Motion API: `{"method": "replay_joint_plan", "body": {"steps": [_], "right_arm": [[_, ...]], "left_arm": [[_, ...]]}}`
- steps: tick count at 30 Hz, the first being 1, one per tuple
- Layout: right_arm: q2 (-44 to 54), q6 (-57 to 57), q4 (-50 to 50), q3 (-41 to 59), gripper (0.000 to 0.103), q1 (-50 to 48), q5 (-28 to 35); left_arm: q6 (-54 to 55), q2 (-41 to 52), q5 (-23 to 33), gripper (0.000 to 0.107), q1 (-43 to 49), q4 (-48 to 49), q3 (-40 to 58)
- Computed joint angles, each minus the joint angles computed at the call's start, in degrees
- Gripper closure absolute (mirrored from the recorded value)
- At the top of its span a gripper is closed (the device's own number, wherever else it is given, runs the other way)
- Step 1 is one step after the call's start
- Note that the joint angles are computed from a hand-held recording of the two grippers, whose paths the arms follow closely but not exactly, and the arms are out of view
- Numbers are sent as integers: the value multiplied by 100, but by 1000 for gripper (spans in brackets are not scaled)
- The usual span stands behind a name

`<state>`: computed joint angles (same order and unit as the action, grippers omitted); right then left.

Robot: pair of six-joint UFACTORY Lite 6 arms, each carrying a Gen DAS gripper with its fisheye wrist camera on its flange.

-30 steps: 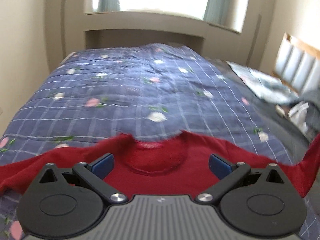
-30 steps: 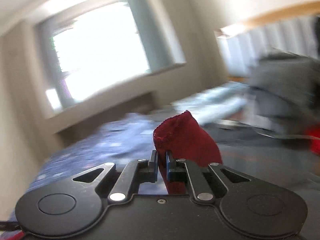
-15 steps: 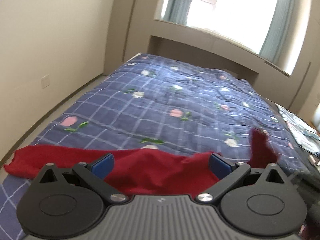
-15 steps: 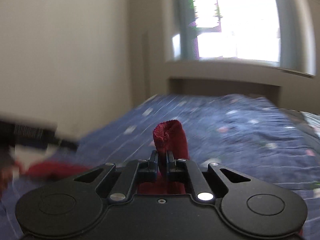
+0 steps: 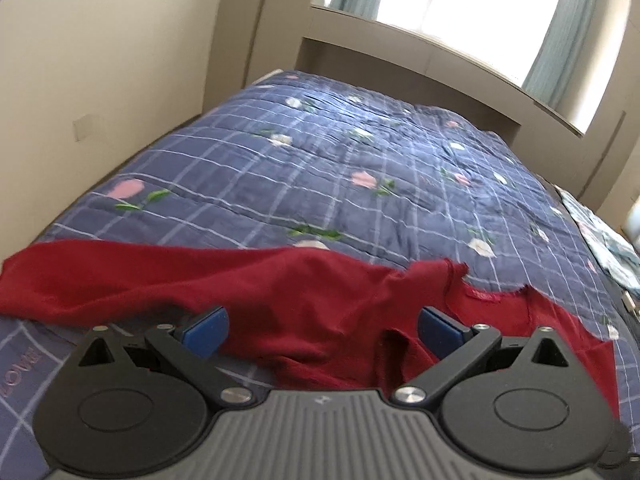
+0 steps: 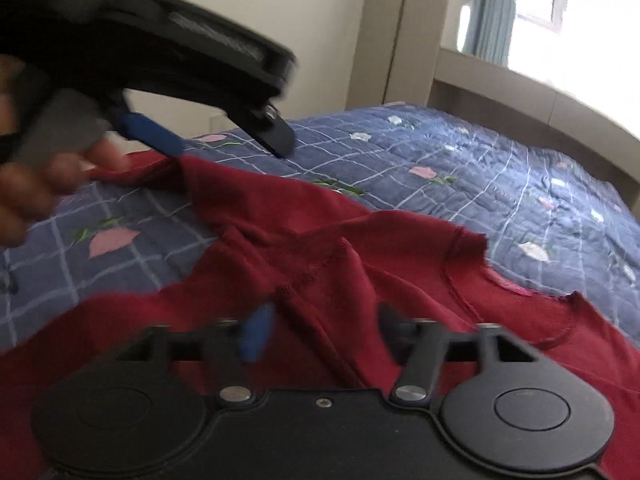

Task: Fold small clothes
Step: 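Lay the sleeve across the sweater body and open the right tool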

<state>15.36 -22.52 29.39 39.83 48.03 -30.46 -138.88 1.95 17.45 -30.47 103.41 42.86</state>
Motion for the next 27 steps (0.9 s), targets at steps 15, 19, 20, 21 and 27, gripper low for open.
{"method": "replay_joint_plan", "body": {"steps": [15,19,20,21,27], "right_arm": [[-735,186,-1124,-1648,6,-4554,-1276],[354,435,-1491,-767,9,-5336,-1233],[556,324,-1376,-632,9,-5409,-1316],[675,295,-1366,-626,9,-5491,-1443],[162,831,-2031,-1243,9,-5957,-1624]], "left_arm": [[1229,3033,2113,4,-1745,-1865,2127],[236,2995,2120,4,-1736,-1441,1752],[-256,2949,2105,4,-1739,-1146,1581],[-687,2901,2098,4,-1721,-846,1399],[-1247,2955,2339,4,-1811,-433,1186]]}}
